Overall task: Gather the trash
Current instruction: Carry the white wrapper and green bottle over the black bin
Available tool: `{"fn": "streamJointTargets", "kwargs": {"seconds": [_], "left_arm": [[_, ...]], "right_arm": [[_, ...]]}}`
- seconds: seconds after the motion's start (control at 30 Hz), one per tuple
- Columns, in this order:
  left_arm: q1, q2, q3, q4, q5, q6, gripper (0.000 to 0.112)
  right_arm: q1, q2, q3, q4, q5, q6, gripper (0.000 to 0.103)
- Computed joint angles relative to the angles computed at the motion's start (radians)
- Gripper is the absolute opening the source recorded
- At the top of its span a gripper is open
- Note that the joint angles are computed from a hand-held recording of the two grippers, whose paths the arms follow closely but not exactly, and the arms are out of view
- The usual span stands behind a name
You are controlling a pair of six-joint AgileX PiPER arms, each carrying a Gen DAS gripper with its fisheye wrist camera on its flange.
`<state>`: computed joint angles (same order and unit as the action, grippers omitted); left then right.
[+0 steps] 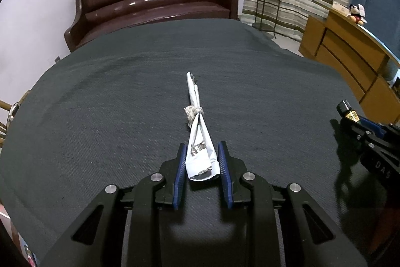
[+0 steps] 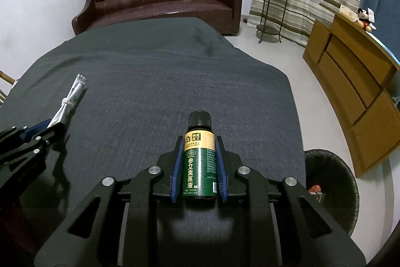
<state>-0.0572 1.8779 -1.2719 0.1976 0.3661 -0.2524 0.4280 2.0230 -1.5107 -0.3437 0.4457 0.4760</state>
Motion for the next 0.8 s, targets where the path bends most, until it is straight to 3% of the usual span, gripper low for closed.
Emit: {"fn": "streamJointTargets", "kwargs": {"seconds": [0.3, 0.8], "left_arm": [[-0.068, -0.074, 0.075, 0.009, -0.027, -0.021, 0.026], [-0.228, -0.115, 0.079, 0.115, -0.034, -0.141, 0.026]], "right_arm": [[-0.024, -0.129, 0.173, -0.069, -0.083, 0.093, 0.023], [-0.115, -0.335, 0.42, -0.313, -0.157, 0.336, 0.023]]}}
